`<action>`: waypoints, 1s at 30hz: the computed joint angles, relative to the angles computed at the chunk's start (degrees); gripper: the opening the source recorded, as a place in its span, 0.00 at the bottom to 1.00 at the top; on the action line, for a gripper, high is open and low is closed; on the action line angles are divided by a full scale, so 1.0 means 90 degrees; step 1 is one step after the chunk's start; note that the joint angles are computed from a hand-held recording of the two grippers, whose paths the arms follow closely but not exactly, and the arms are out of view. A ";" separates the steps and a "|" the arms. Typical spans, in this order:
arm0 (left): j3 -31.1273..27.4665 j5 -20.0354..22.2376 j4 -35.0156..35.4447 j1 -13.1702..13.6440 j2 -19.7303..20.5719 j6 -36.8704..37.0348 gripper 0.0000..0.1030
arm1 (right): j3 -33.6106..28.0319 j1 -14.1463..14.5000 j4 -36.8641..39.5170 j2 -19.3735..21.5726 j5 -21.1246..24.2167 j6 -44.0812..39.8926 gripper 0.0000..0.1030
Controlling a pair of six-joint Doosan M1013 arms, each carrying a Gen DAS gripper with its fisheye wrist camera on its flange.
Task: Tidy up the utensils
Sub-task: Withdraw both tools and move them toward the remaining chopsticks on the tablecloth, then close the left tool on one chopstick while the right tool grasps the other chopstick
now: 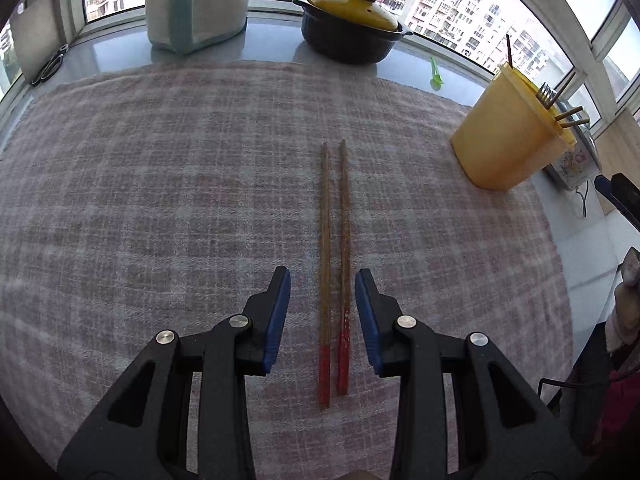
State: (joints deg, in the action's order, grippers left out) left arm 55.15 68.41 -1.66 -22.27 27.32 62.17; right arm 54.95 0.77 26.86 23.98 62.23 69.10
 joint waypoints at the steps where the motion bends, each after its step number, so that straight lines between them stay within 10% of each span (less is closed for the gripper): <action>1: -0.0042 0.0039 -0.0040 0.0013 0.0043 0.0082 0.32 | 0.0027 0.0022 -0.0023 -0.0009 0.0063 0.0013 0.97; 30: -0.1994 0.1342 0.0233 0.0062 0.1441 0.0983 0.15 | 0.0450 -0.0012 -0.0325 -0.0205 0.0748 0.1133 0.67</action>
